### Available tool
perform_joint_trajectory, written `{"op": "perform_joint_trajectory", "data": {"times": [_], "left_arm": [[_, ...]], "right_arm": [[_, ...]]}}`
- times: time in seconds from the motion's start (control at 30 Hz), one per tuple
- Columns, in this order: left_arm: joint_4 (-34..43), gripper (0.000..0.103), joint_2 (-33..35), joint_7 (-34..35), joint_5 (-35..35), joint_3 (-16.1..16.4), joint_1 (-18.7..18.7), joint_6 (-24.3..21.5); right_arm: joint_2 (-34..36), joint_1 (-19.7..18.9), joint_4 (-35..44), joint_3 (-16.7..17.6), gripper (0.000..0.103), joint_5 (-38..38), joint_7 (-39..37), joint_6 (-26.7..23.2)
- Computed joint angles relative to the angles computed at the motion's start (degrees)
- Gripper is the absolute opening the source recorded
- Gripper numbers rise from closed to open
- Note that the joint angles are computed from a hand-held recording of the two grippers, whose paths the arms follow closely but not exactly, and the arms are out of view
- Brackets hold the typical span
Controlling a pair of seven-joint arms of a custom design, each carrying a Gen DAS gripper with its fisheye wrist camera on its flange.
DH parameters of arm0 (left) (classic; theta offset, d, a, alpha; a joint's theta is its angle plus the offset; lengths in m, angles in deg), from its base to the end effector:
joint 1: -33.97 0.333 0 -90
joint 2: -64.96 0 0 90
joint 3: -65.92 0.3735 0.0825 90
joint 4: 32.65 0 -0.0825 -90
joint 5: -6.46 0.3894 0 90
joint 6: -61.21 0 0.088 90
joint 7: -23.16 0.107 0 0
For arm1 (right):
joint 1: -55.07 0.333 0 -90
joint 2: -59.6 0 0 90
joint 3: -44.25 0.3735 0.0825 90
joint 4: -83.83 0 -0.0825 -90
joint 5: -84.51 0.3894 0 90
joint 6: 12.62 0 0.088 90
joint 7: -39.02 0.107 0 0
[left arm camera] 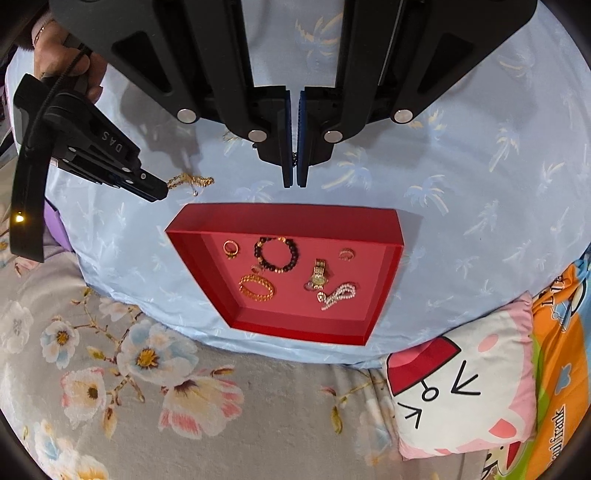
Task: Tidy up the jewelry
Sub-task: 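Grasp the clover-charm gold chain with the left tool while the right grasps the other gold chain, then carry both gold chains into the red box and open both tools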
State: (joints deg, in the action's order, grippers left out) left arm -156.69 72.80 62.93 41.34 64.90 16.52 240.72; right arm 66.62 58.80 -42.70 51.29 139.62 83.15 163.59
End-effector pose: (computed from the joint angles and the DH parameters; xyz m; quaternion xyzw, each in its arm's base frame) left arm 0.5588 -0.2387 0.4746 -0.6300 0.6630 -0.3563 0.1915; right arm 0.5824 0.0412 0.4405 -0.6683 0.6403 -0.1904 0.3272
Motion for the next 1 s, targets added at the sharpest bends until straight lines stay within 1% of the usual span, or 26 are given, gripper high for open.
{"op": "perform_joint_trajectory", "data": {"times": [0.07,0.1,0.2,0.23,0.27,0.3,0.33,0.43,0.47,0.53,0.63,0.67,0.73,0.8,0.87,1.0], "left_arm": [[-0.11,0.001,-0.84,1.49,-1.13,-0.89,0.8,-0.08],[-0.3,0.001,-1.44,3.41,-2.9,-2.14,1.84,-0.11],[-0.48,0.001,-2.83,6.89,-5.99,-4.05,3.39,-0.1],[-0.4,0.001,-3.45,7.04,-5.83,-4.06,3.39,-0.3],[-0.41,0.001,-3.94,8.8,-7.31,-4.95,4.09,-0.33],[-0.41,0.001,-4.43,12.14,-10.48,-6.42,5.15,-0.42],[-0.11,0.001,-4.73,12.81,-10.93,-6.65,5.3,-0.63],[1.02,0.001,-5.49,16.94,-14.03,-7.84,6.22,-0.94],[1.62,0.001,-5.62,19.46,-16.09,-8.47,6.63,-0.93],[3.23,0.001,-5.61,21.85,-17.5,-8.81,6.88,-1.43],[6.21,0.001,-4.79,28.6,-23.74,-10.09,7.7,-1.93],[7.58,0.001,-4.31,30.06,-24.94,-10.2,7.78,-2.08],[10.38,0.001,-3.17,31.14,-25.04,-9.71,7.48,-2.61],[13.47,0.001,-1.74,31.25,-23.98,-8.82,6.81,-3.36],[17.5,0.001,0.42,29.58,-21.03,-6.9,5.37,-4.22],[24.95,0.001,5.2,31.12,-21.47,-6.66,5.22,-6.11]], "right_arm": [[-1.74,-0.19,-0.35,0.31,0.008,1.94,-1.86,-0.18],[-2.78,0.2,-0.66,-0.07,0.008,2.02,-2.15,-0.26],[-5.35,1.93,-1.23,-1.71,0.008,2.15,-2.69,-0.62],[-6.41,2.57,-1.4,-2.37,0.008,2.06,-2.82,-0.85],[-7.2,3.31,-1.47,-3.01,0.008,2.09,-2.99,-0.84],[-8.01,4.03,-1.54,-3.67,0.008,2.41,-3.47,-0.84],[-8.58,4.72,-1.37,-4.32,0.008,1.98,-3.18,-0.98],[-9.75,6.53,-0.24,-6.22,0.008,2.86,-3.97,-2.39],[-9.94,6.9,0.3,-6.62,0.008,2.36,-3.65,-2.73],[-9.93,7.48,1.67,-7.14,0.008,1.09,-2.75,-2.89],[-8.96,7.9,4.63,-7.6,0.008,0.85,-2.41,-3.83],[-8.48,7.85,5.57,-7.5,0.008,0.36,-1.96,-3.87],[-7.22,7.56,7.83,-7.19,0.008,-0.15,-1.41,-4.34],[-5.37,6.97,10.69,-6.62,0.008,-1.2,-0.43,-4.86],[-3.48,6.15,13.42,-5.88,0.008,-2.38,0.83,-5.7],[1.31,4.13,19.35,-3.86,0.008,-5.4,3.86,-7.24]]}}
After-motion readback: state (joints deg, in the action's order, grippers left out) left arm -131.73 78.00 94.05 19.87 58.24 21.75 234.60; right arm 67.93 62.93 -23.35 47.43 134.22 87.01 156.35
